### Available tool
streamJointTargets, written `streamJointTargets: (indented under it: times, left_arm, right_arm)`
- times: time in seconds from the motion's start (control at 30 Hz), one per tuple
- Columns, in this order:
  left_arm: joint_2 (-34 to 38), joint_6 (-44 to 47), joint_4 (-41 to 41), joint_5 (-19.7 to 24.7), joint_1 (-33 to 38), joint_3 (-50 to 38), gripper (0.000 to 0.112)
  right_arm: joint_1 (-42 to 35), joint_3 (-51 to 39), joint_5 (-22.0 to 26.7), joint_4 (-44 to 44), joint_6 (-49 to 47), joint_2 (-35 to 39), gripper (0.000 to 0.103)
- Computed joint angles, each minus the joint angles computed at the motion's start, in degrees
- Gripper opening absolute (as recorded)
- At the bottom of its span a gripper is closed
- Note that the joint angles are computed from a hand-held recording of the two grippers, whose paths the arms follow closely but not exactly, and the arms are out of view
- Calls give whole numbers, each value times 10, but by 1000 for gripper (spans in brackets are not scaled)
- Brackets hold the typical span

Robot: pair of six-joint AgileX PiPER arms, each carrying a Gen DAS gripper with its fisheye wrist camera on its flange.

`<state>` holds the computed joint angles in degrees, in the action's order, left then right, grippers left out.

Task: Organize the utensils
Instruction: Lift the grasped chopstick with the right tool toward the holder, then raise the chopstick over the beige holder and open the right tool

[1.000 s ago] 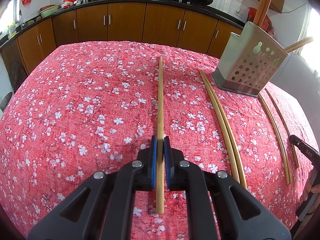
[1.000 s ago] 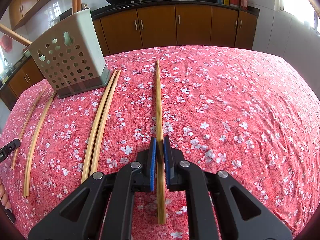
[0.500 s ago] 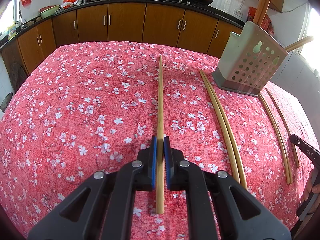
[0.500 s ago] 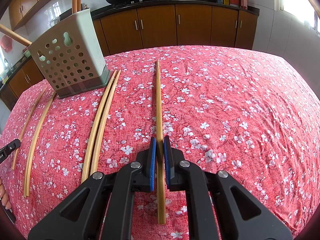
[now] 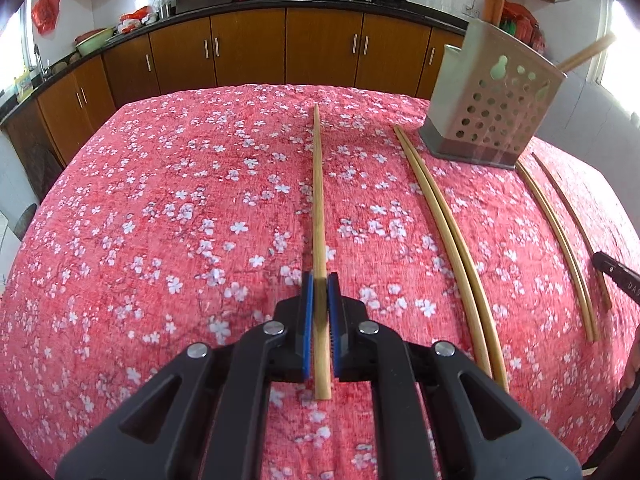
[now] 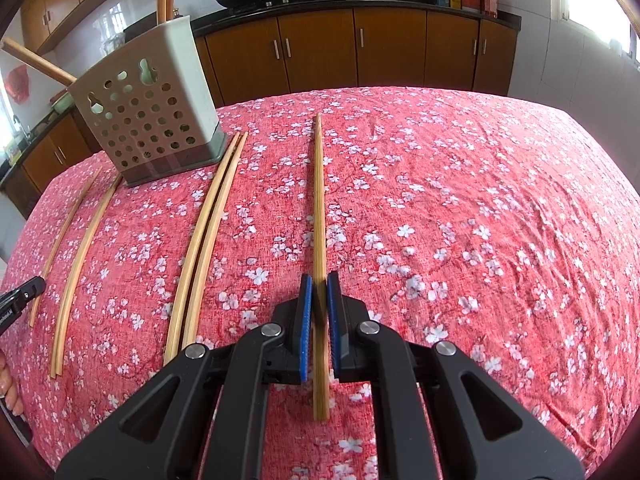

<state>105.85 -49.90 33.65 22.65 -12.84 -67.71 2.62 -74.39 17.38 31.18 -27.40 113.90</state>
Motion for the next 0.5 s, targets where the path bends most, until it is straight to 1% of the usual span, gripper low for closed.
streamJointTargets:
  times: [0.17,0.27,0.4,0.5]
  left_arm:
    - [0,-5,9,8,-3,-3,8]
    - [-24,-23,25,0,-1,11,8]
    - [-68,-54,54,-10,-1,21,8]
    - [-102,-83,85,-17,-3,20,8]
  right_arm:
    - [-2,4,1,1,-3,-7,8]
    - [-10,34,-21,79,-82,-40,8]
    - [-19,57,-35,181,-176,-86,8]
    - [-28,68,-43,285,-273,-122,8]
